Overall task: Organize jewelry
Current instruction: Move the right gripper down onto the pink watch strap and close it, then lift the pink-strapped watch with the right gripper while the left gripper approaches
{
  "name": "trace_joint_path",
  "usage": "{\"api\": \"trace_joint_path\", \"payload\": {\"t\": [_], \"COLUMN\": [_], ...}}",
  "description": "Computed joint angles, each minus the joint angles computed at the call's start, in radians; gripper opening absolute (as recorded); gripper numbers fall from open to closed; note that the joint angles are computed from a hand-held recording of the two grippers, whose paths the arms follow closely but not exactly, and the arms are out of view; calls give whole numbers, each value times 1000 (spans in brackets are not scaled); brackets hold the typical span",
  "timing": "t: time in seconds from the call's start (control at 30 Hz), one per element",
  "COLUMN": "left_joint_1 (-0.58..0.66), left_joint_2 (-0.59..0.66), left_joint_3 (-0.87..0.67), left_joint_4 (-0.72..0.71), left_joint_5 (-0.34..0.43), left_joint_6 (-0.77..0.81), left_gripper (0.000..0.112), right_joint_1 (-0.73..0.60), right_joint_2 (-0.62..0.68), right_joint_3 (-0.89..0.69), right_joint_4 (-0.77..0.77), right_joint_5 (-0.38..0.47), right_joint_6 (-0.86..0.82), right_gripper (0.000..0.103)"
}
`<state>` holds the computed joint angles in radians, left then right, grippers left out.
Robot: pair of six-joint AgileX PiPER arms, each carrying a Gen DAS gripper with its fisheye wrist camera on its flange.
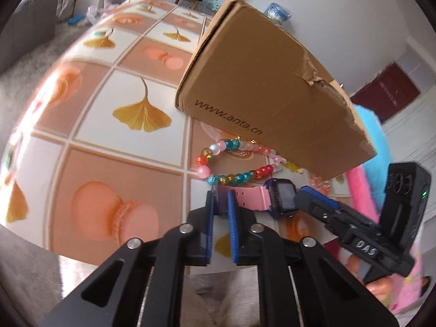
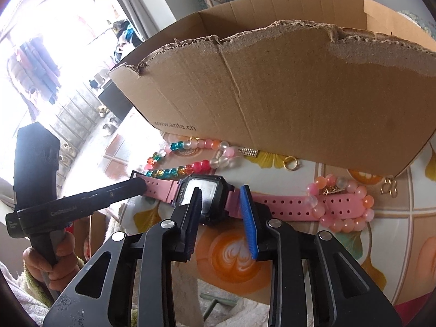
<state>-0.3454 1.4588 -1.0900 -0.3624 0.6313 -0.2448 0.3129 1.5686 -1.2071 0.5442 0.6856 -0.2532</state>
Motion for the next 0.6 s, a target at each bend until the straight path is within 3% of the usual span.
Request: {"api": "trace_joint_path", "payload": {"t": [0.17, 0.3, 0.6], "left_joint_1": [-64, -44, -37], "left_joint_2": [-16, -39, -60], "left_joint_3": [-39, -17, -5], "left_joint_4": [242, 258, 306], "left_joint_5": [72, 85, 98], "left_joint_6": [-163, -152, -172], "left_gripper": [7, 8, 8], "right_joint_1": [-42, -95, -200], "right_joint_2": [-62, -89, -40], "right_joint_3": [40, 52, 40], "right_joint_4": [-46, -56, 175], "right_joint_5": [43, 56, 155], "right_joint_6": [25, 54, -35], "right_gripper": [43, 48, 48]}}
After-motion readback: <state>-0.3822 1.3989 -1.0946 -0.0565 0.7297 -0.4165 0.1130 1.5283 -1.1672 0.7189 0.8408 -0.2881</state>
